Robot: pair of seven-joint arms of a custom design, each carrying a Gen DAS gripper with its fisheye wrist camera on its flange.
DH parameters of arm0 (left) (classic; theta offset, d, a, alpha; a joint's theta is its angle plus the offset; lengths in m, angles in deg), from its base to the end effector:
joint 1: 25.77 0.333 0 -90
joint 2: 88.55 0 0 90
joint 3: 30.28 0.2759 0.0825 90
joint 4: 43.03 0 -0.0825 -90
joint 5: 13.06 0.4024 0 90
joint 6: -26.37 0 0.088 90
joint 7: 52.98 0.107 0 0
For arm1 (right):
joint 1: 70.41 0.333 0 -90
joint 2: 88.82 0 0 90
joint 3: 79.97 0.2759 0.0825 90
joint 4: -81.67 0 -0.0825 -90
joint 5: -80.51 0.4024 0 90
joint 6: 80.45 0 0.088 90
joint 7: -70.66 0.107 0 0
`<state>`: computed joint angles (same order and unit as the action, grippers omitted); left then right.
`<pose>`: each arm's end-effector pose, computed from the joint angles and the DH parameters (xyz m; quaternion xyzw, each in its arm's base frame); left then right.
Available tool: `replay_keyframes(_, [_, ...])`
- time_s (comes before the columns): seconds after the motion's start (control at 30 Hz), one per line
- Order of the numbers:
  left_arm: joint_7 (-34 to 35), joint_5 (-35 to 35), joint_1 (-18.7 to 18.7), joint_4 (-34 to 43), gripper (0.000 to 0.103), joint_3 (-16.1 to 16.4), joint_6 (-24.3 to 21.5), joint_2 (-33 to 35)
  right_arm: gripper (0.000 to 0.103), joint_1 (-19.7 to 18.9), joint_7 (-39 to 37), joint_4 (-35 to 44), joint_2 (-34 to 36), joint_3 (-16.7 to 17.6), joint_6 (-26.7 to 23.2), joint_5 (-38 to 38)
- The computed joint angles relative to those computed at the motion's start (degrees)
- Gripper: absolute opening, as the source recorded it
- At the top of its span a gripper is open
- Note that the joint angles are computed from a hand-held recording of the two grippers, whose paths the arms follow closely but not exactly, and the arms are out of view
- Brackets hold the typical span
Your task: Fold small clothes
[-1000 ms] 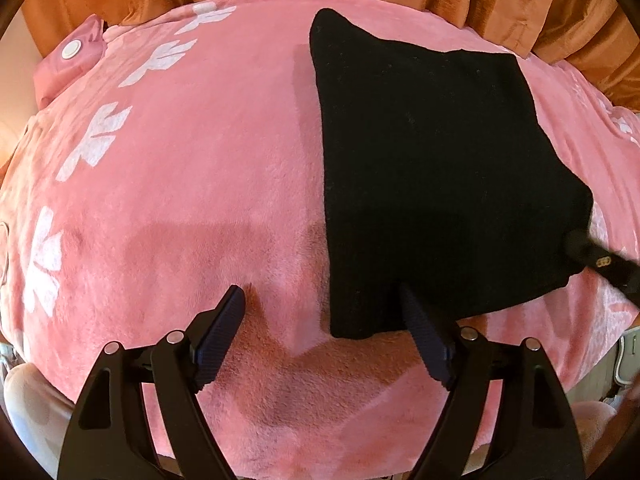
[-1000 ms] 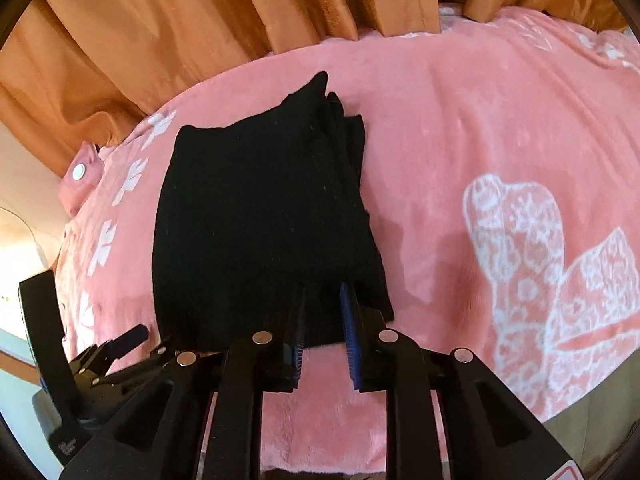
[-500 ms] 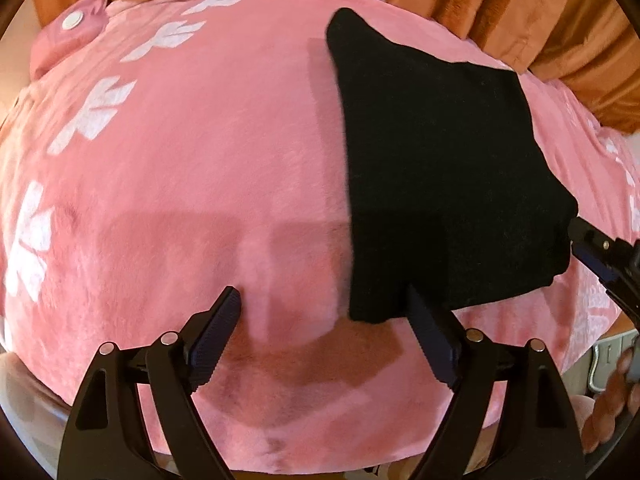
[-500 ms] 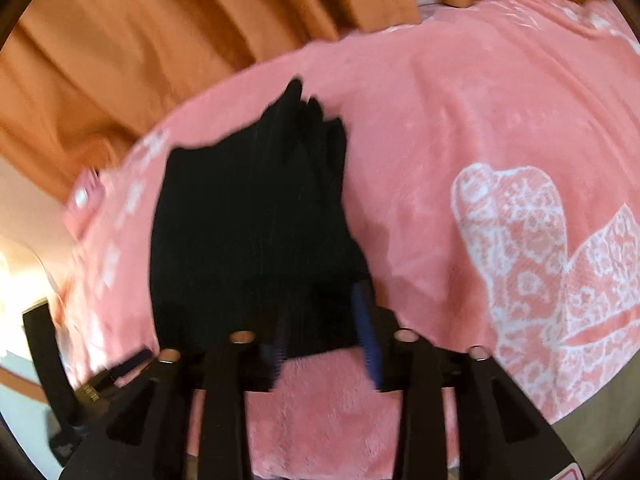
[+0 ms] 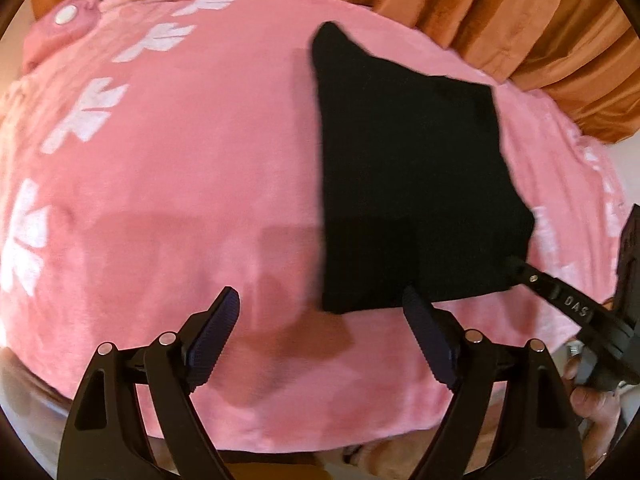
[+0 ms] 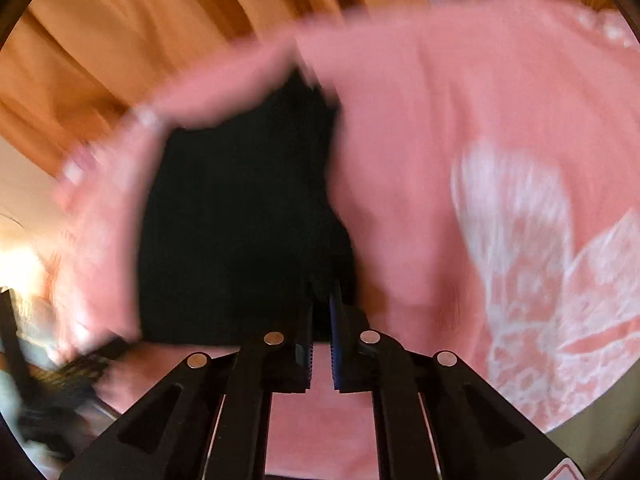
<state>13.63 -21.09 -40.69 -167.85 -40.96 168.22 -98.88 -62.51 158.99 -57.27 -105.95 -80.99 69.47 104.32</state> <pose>0.5038 -0.2442 0.4711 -0.7022 0.6709 -0.2338 0.0463 0.5075 0.0520 0.4243 -0.6224 0.7315 -0.0519 0.2737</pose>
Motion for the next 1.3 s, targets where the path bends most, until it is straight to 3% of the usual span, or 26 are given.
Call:
replay_keyframes(0.03, [1.2, -1.9, -0.3, 0.8, 0.084, 0.4, 0.3, 0.6, 0.013, -0.2, 0.4, 0.9, 0.0, -0.1, -1.3, -0.3])
replay_keyframes(0.13, [2.8, -5.6, -0.2, 4.1, 0.088, 0.9, 1.2, 3.8, 0.034, 0.7, -0.5, 1.4, -0.8, -0.7, 2.7, 2.3])
replay_keyframes(0.17, [3.2, -6.3, 0.2, 5.6, 0.088, 0.9, 1.2, 5.2, 0.053, 1.1, -1.1, 2.0, -0.4, -1.0, 3.5, 3.4])
replay_keyframes(0.2, [3.6, -6.9, 0.6, 7.1, 0.088, 0.8, 1.4, 6.7, 0.062, 0.9, -0.9, 3.2, 1.0, -0.9, 4.9, 3.6])
replay_keyframes(0.3, [3.8, -8.6, 2.0, 11.7, 0.091, 0.1, 1.6, 12.1, 0.064, 1.0, -1.2, 8.2, 6.3, -1.0, 5.1, 4.4])
replay_keyframes(0.37, [3.7, -9.5, 3.0, 14.6, 0.097, -0.6, -0.5, 15.4, 0.065, 1.5, -3.7, 13.6, 12.0, -1.9, 0.9, 9.4])
replay_keyframes(0.4, [4.0, -9.4, 3.2, 14.0, 0.098, -1.2, 1.9, 15.5, 0.065, 1.1, -3.7, 15.7, 14.5, -1.7, -1.1, 10.4])
replay_keyframes(0.43, [3.5, -8.2, 3.3, 13.9, 0.098, -1.5, 2.3, 15.4, 0.067, 1.1, -3.9, 16.4, 16.0, -1.2, -0.9, 11.7])
replay_keyframes(0.47, [3.2, -6.2, 3.2, 14.9, 0.098, -1.7, 1.4, 16.1, 0.07, 1.1, -6.8, 15.2, 15.5, -0.4, 2.4, 14.1])
replay_keyframes(0.5, [3.1, -5.2, 3.3, 15.2, 0.097, -2.0, 1.3, 16.3, 0.07, 1.2, -6.5, 16.1, 16.6, 0.2, 2.6, 12.6])
replay_keyframes(0.53, [4.2, -5.4, 3.4, 15.4, 0.081, -2.3, 1.6, 16.4, 0.066, 1.2, -5.7, 15.8, 16.6, 0.6, 3.9, 11.1])
replay_keyframes(0.57, [6.5, -6.6, 3.6, 16.4, 0.069, -2.8, 1.0, 16.8, 0.05, 1.3, -7.8, 16.0, 16.5, 0.9, 3.4, 13.2])
replay_keyframes(0.6, [6.1, -5.1, 3.5, 17.8, 0.063, -2.8, -0.3, 17.3, 0.041, 1.2, -9.4, 16.3, 16.4, 1.0, 2.6, 15.3])
replay_keyframes(0.63, [6.8, -5.2, 3.6, 18.8, 0.046, -3.0, -1.1, 17.4, 0.026, 1.2, -9.8, 17.0, 16.6, 1.1, 2.2, 16.3])
replay_keyframes(0.67, [7.9, -6.1, 3.8, 19.2, 0.035, -3.2, -1.2, 17.1, 0.022, 1.2, -9.7, 17.3, 16.2, 1.2, 2.2, 15.7])
replay_keyframes(0.97, [22.5, -15.4, 4.8, 22.7, 0.03, -2.0, 0.9, 9.2, 0.016, 4.7, -16.7, 16.5, 4.4, 1.0, 7.7, 20.0])
replay_keyframes(1.13, [28.9, -17.8, 3.6, 21.4, 0.03, 1.0, 5.2, 2.0, 0.016, 11.4, -27.1, 15.8, -3.1, -1.6, 13.6, 28.1])
replay_keyframes(1.2, [30.8, -18.4, 3.1, 20.8, 0.03, 2.4, 6.8, -0.2, 0.016, 16.8, -34.8, 17.6, -4.0, -4.5, 15.1, 36.3])
replay_keyframes(1.3, [31.8, -17.9, 3.0, 18.5, 0.031, 4.3, 9.2, -2.2, 0.016, 21.2, -45.5, 20.1, -3.3, -6.5, 15.9, 47.8])
